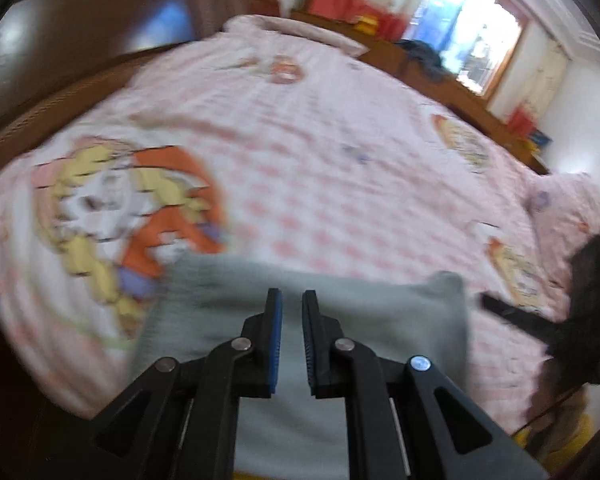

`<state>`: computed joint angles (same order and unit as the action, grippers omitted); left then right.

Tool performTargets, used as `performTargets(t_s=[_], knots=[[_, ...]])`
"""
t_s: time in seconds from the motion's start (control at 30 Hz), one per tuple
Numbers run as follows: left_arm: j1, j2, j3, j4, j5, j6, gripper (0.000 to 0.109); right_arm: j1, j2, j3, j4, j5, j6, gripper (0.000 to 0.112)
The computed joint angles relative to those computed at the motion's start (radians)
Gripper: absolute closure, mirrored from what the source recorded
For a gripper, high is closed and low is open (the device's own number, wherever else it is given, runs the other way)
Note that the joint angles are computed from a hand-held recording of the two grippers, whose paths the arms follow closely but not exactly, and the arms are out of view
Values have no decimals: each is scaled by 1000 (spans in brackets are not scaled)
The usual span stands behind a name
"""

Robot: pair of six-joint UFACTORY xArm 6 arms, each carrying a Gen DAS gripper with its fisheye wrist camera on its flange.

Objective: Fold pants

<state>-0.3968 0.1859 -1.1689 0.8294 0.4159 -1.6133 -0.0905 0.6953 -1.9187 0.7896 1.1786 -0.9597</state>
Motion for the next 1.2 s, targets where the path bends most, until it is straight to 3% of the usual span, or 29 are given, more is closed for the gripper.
performTargets(t_s=[0.07,0.13,0.27,0.33,0.47,0.7,0.8,0.9,0.93,1.03,1.2], knots=[[4,85,-69,-104,-44,100,100,40,-21,76,-54,-177,-1,101],[5,160,-132,-170,-52,173,100,46,3,69,-70,-247,12,112],[22,203,-165,-95,80,116,103,-8,115,-96,-12,-86,85,112],[66,164,-83,-82,-10,67,106,-7,115,-97,-10,-88,82,112],[105,134,-29,-98,-75,76,106,-1,63,-54,-42,-89,103,109],[43,29,18,-52,-35,85,104,19,-100,152,-30,-116,-35,103],[11,1,44,-61,-11,102,103,37,-118,216,-86,-184,-40,103],[-13,0,65,-107,87,111,103,24,-104,215,-63,-172,-65,104],[-10,-1,82,-123,88,100,103,19,-103,205,-71,-158,-43,104],[14,-54,184,-77,-23,-26,105,7,-131,219,-85,-146,-11,103],[-17,-115,222,-15,8,-100,104,-24,-221,332,-84,-112,-79,103]])
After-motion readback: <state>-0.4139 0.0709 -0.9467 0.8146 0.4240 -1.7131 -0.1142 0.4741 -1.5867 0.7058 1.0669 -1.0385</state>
